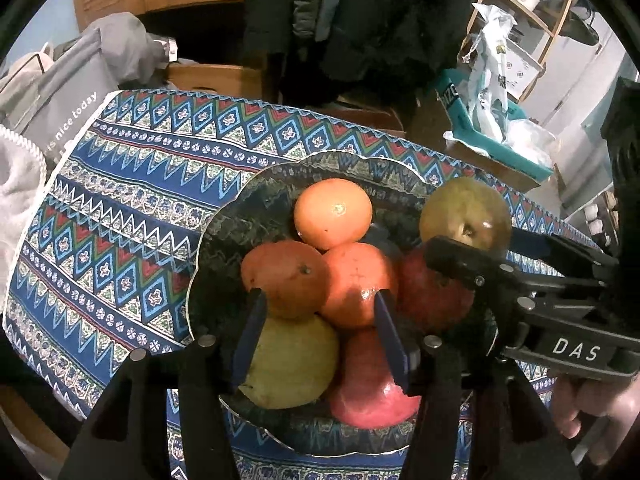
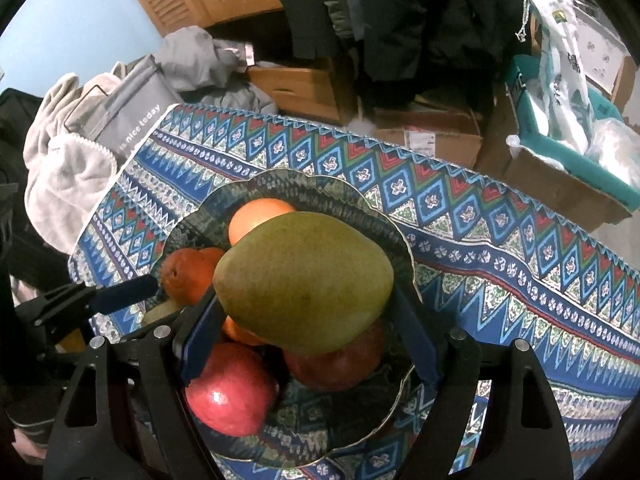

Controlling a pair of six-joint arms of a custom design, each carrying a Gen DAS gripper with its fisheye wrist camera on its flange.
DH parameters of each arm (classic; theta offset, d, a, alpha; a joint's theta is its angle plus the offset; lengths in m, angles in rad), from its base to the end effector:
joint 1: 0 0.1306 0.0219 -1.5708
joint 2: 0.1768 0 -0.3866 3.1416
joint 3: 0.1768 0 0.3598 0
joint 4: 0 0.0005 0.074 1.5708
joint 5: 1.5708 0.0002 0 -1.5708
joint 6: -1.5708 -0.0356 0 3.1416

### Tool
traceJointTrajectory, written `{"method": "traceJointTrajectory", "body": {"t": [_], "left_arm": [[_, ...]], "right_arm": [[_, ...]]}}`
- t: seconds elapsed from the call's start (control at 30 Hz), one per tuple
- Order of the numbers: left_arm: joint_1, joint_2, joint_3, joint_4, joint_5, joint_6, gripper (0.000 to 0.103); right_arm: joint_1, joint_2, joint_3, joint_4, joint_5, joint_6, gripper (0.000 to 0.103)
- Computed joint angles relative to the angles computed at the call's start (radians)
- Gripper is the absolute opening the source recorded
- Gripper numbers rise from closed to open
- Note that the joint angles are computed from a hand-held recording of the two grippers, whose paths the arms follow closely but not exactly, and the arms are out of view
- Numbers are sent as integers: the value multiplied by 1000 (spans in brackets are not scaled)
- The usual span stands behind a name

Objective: Organize fruits

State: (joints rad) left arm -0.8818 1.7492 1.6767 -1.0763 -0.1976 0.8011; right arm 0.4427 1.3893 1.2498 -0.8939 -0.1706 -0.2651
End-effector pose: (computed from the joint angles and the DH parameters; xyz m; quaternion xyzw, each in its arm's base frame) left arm 0.3608 -0.4278 0.3676 0.0186 0.9731 -0.0911 0.2108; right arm 0.3880 0.1901 0.3734 -0.1077 0.9548 0.1687 0.2197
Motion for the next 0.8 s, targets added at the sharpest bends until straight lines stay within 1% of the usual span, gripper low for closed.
{"method": "traceJointTrajectory", "body": {"t": [0.17, 0.27, 0.47, 0.57, 0.6, 0.63, 0.8], "left_arm": [[-4, -4, 11, -10, -13, -4, 59], [-10, -8, 18, -14, -23, -9, 60], [-23, -10, 40, -37, -54, -27, 60], [-29, -17, 49, -43, -61, -27, 63], [-31, -19, 53, -44, -65, -26, 66], [-34, -23, 56, -44, -72, -26, 67], [-53, -40, 81, -47, -114, -45, 67]], "right_arm": [[-1, -5, -1, -2, 3, -5, 81], [-6, -28, -9, 21, 9, -9, 81], [-24, -63, 1, 19, 22, -15, 81], [-27, -86, 2, 10, 50, -19, 81], [-25, -98, 3, 3, 67, -20, 81], [-21, -106, 7, -2, 86, -21, 81], [-9, -159, 21, -31, 180, 2, 81]]}}
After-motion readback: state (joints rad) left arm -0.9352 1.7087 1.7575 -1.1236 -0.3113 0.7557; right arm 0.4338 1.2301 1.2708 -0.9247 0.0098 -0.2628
